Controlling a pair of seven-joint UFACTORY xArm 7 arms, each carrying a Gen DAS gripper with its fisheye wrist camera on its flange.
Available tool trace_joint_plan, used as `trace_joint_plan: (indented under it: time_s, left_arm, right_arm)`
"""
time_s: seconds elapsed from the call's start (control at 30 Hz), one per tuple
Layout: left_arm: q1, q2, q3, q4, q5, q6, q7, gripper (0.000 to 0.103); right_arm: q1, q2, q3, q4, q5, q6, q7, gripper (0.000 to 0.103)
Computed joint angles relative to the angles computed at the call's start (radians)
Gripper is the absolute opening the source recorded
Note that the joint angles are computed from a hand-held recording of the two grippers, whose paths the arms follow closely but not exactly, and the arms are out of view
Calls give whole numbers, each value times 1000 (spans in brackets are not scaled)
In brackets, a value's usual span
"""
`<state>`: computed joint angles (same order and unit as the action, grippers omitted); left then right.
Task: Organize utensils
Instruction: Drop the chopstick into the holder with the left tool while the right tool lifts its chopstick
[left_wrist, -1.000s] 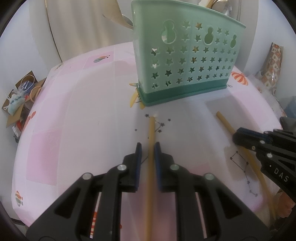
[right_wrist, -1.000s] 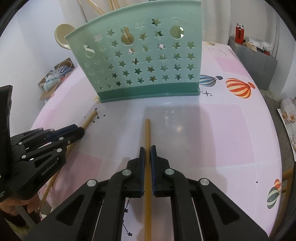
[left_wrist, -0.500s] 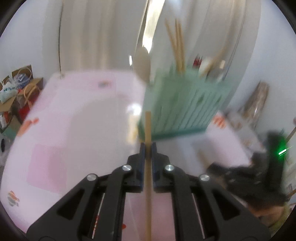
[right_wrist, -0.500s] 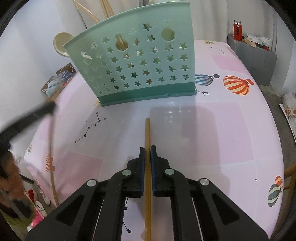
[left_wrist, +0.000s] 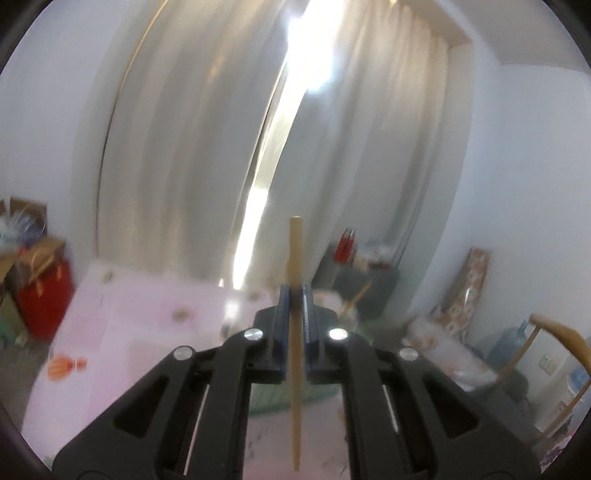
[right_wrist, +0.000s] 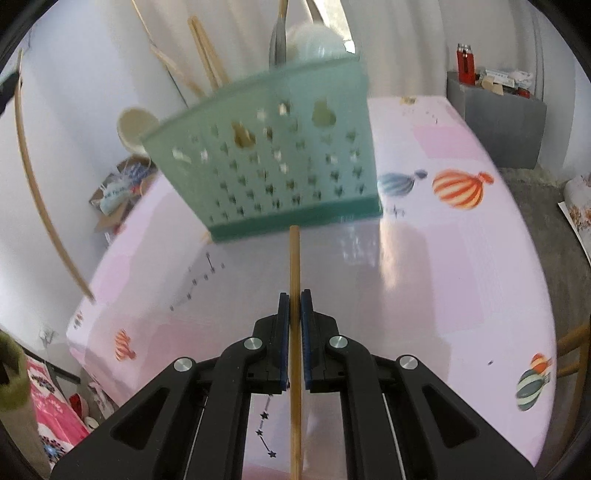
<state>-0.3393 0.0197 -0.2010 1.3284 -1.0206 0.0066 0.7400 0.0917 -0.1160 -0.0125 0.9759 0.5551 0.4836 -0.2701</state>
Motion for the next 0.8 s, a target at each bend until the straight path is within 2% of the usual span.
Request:
trace_joint_plan:
  time_s: [0.03, 0.1, 0.27, 0.3, 0.33, 0.37, 0.5, 0.6, 0.67, 0.8]
  left_arm:
    - [-1, 19, -3, 45, -13, 3, 15, 5]
    - [1, 54, -13, 116, 38, 7, -32, 5]
    - [-34, 185, -12, 293, 251, -45, -209, 5]
    - [-71, 218, 21, 328, 312, -65, -262, 5]
    - [-138, 252, 97, 359, 386, -79, -336, 5]
    - [-179, 273, 143, 376, 425, -89, -375, 5]
    - [-414, 419, 459, 485, 551, -95, -572, 5]
    - [-458, 518, 548, 546, 585, -94, -663, 5]
    - [-411, 555, 499, 578, 604, -87, -679, 5]
    - [-328, 556, 372, 550, 641, -58, -683, 5]
  right_arm:
    - [0, -6, -3, 4, 12, 0, -8, 6]
    - [3, -23, -13, 12, 46, -10, -34, 6]
    - [4, -64, -48, 42, 122, -2, -84, 6]
    - [3, -73, -55, 47, 133, -5, -93, 6]
    - [1, -80, -59, 52, 137, -7, -97, 6]
    - [-1, -91, -70, 61, 152, -9, -108, 6]
    - [2, -107, -100, 93, 213, -13, -151, 6]
    - [3, -100, -113, 121, 248, -26, -191, 6]
    - [2, -85, -120, 151, 274, -28, -218, 6]
    - [-7, -31, -122, 229, 359, -8, -284, 6]
